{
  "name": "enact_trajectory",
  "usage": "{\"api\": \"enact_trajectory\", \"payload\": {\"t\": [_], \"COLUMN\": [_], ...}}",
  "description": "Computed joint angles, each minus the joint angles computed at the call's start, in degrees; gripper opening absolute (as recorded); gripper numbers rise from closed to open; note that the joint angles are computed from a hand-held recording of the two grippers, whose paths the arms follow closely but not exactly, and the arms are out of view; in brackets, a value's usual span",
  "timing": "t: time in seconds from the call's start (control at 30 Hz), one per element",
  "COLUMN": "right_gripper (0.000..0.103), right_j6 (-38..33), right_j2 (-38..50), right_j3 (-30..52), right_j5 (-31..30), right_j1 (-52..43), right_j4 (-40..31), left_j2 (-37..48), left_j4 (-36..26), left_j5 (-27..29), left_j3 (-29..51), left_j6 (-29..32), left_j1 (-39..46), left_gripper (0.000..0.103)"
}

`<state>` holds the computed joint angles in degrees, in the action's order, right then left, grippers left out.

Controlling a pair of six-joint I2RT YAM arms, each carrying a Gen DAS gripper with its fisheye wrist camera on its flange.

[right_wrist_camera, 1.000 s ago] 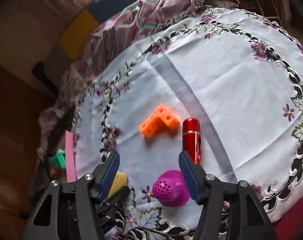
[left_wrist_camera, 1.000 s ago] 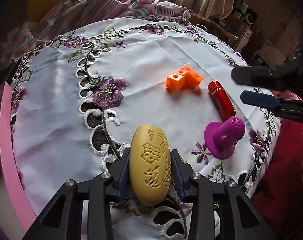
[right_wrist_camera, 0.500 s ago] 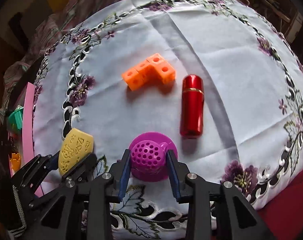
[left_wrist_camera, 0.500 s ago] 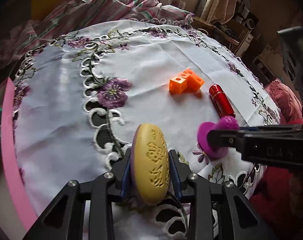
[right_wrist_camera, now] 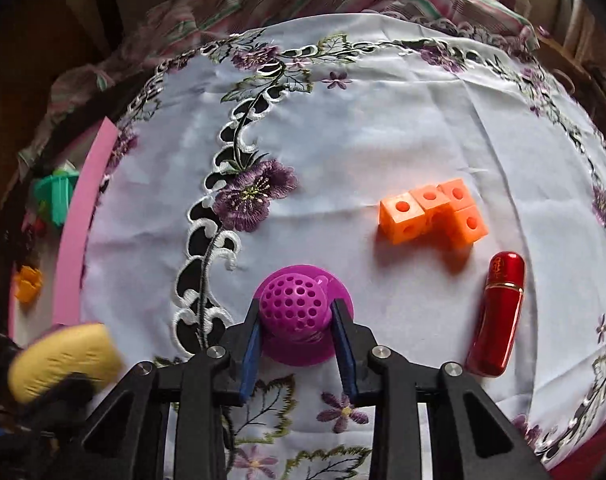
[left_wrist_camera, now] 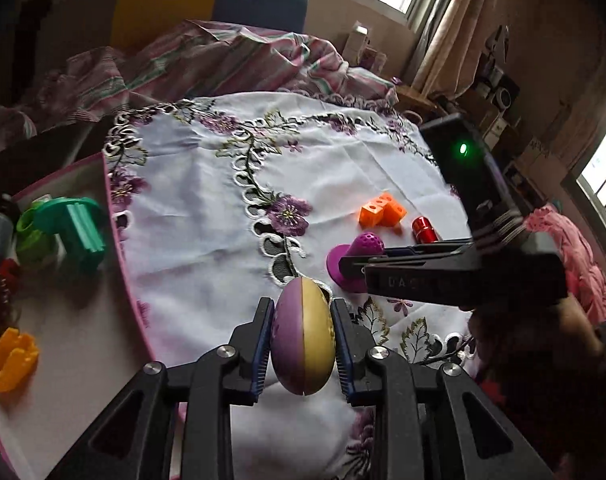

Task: Organize rigid objects
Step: 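Carry the yellow block toward the tray with the left tool while the right tool grasps the magenta dome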

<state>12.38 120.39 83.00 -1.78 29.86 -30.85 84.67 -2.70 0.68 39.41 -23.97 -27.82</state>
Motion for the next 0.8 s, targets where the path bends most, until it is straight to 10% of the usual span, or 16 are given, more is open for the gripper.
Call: {"api": "enact_trajectory", "payload": {"t": [0.8], "right_gripper": [0.032], "right_j6": [-2.29], "right_j2": [0.39], "right_j3": [-0.23], "right_j5": [4.31], "right_j1": [1.31], "right_j4": [1.54], "left_j2": [-33.30], "left_j4": [-11.52], "left_j5": [3.80], "left_j3": [-20.79], "left_j6": [3.68], "left_j1": [27.47], "left_gripper": [0.029]}}
